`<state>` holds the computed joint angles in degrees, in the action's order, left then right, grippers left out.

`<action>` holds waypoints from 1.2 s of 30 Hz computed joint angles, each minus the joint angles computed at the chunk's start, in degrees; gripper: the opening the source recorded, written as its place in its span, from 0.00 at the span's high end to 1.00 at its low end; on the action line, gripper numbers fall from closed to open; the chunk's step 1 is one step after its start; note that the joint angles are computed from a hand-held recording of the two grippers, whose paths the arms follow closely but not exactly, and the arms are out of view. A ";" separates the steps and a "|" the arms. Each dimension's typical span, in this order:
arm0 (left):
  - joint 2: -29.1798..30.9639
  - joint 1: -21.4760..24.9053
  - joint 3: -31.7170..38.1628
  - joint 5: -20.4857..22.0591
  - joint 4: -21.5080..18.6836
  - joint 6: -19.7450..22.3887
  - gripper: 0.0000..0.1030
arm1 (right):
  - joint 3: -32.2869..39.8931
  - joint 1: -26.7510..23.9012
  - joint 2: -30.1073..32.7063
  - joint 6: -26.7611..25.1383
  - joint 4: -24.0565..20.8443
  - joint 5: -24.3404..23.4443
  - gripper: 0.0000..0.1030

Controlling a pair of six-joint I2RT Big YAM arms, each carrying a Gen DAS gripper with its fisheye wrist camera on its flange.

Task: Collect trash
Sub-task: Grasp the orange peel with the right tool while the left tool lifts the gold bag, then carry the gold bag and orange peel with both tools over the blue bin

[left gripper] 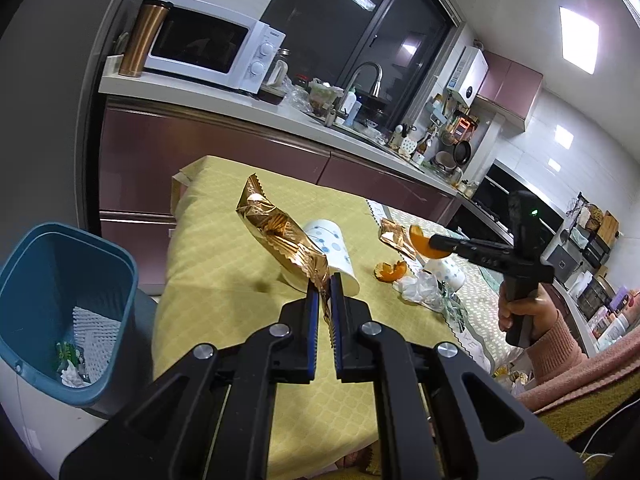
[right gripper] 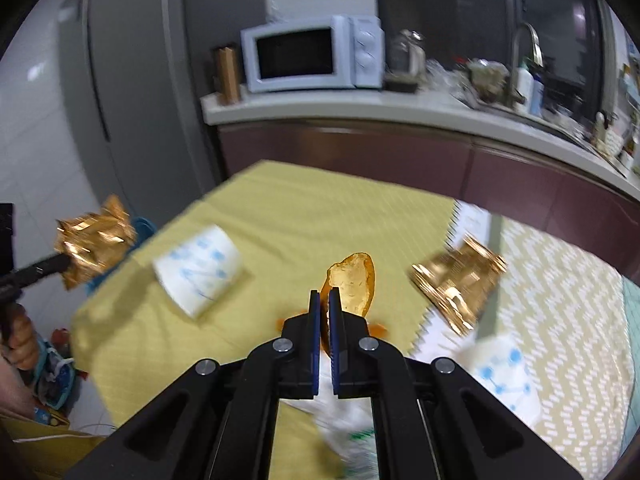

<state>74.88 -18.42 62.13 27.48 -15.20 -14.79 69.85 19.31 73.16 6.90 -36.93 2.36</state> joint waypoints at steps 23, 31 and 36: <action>-6.01 8.82 -4.16 -6.70 -3.88 0.32 0.94 | 23.06 14.07 20.41 -5.66 2.33 -17.87 0.97; -2.85 12.93 -2.80 -8.90 -6.52 1.47 0.94 | 33.82 16.25 29.58 -5.08 -2.60 -20.67 0.97; -0.42 14.08 -2.34 -10.39 -7.32 1.57 0.94 | 38.73 17.41 34.01 -4.99 -5.69 -21.06 0.97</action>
